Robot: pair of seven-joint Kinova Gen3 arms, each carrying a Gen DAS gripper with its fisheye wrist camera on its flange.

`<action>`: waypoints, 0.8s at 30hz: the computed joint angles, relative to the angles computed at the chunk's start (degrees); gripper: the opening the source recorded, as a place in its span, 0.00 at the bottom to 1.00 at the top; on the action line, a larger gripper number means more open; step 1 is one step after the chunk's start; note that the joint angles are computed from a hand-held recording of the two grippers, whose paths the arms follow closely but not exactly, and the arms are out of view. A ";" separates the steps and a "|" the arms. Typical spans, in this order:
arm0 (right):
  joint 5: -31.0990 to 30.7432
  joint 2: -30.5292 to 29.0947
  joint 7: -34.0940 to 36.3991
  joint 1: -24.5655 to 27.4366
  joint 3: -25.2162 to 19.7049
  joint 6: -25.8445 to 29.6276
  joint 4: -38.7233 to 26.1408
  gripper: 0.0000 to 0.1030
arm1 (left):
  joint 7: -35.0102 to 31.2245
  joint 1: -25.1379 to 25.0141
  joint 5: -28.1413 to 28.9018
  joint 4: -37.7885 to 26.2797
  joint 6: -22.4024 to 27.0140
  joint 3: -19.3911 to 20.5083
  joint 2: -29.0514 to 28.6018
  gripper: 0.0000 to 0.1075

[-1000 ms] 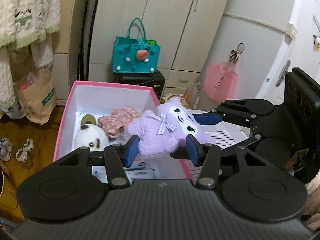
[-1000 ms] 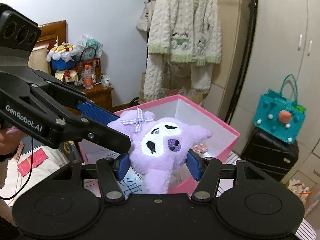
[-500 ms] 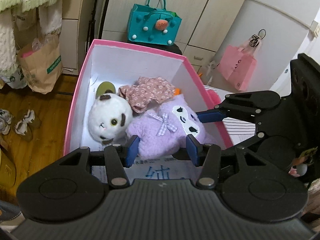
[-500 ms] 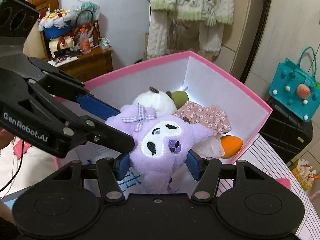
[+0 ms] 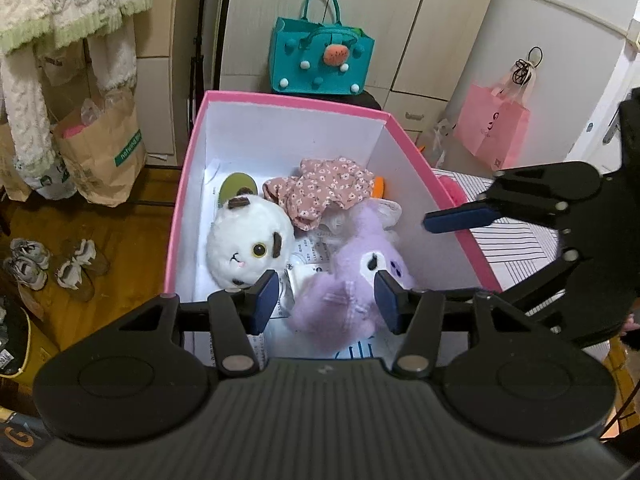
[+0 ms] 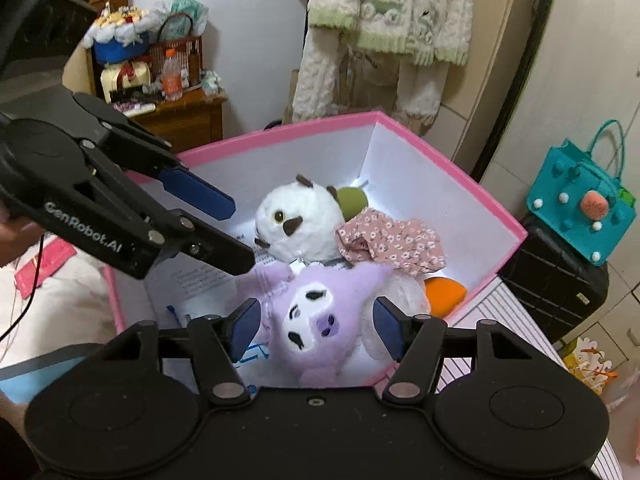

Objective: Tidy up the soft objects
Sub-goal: 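Open the left tool to drop the purple plush into the box, then move the left tool to the pink pompom on the table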

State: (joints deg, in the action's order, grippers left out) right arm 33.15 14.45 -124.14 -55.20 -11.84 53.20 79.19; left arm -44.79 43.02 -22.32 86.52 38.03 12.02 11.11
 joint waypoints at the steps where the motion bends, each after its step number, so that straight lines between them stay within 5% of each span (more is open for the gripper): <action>1: 0.58 -0.81 -1.01 -0.46 0.07 -0.12 0.71 0.65 | 0.43 0.47 -0.65 0.02 0.29 -0.07 -0.30 0.49; 24: 1.17 -19.25 -16.29 6.94 -13.83 1.56 12.56 0.66 | -1.04 7.99 -8.51 -6.38 12.14 6.28 -3.40 0.54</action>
